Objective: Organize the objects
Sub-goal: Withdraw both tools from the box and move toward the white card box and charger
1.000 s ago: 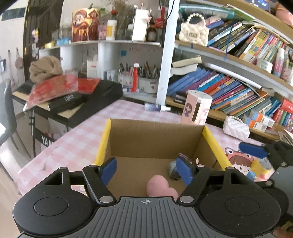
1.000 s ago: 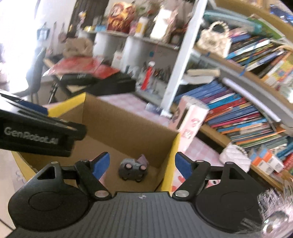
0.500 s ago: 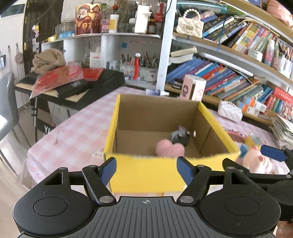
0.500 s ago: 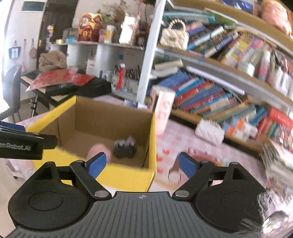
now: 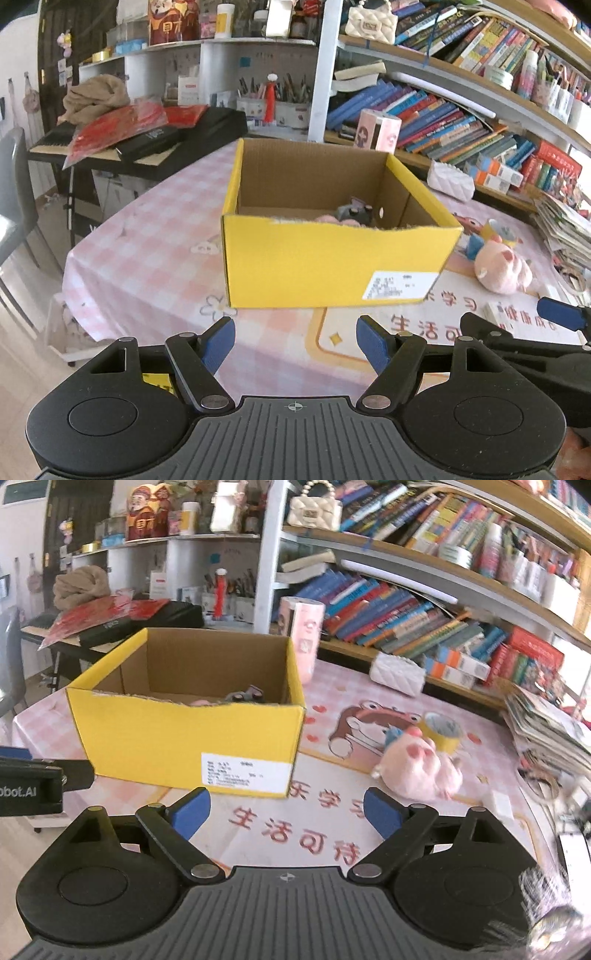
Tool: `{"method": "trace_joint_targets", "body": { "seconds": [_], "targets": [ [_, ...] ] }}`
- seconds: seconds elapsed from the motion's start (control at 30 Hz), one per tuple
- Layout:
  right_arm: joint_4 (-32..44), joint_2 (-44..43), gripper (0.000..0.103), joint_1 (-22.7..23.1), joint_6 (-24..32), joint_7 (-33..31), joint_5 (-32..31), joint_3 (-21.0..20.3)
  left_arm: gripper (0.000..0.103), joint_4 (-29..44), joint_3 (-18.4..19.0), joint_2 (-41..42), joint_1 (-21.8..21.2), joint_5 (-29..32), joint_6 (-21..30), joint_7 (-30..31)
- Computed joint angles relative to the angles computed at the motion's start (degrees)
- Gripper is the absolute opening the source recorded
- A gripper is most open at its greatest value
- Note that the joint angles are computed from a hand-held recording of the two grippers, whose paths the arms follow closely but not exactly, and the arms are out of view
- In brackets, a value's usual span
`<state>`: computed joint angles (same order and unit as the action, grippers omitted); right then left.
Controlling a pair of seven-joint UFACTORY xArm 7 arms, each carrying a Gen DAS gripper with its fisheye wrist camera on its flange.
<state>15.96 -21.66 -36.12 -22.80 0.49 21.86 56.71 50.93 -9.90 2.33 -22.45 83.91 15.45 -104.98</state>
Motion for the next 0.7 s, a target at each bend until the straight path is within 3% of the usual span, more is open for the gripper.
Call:
{"method": "trace_joint_targets", "body": {
  "seconds": [0.7],
  "targets": [
    [-8.9,-15.0,0.091,8.2,8.9,16.8,-6.6,-5.8,0.074,-4.4,-1.8,-2.9,-0.2,-1.1,-2.9,2.6]
  ]
}}
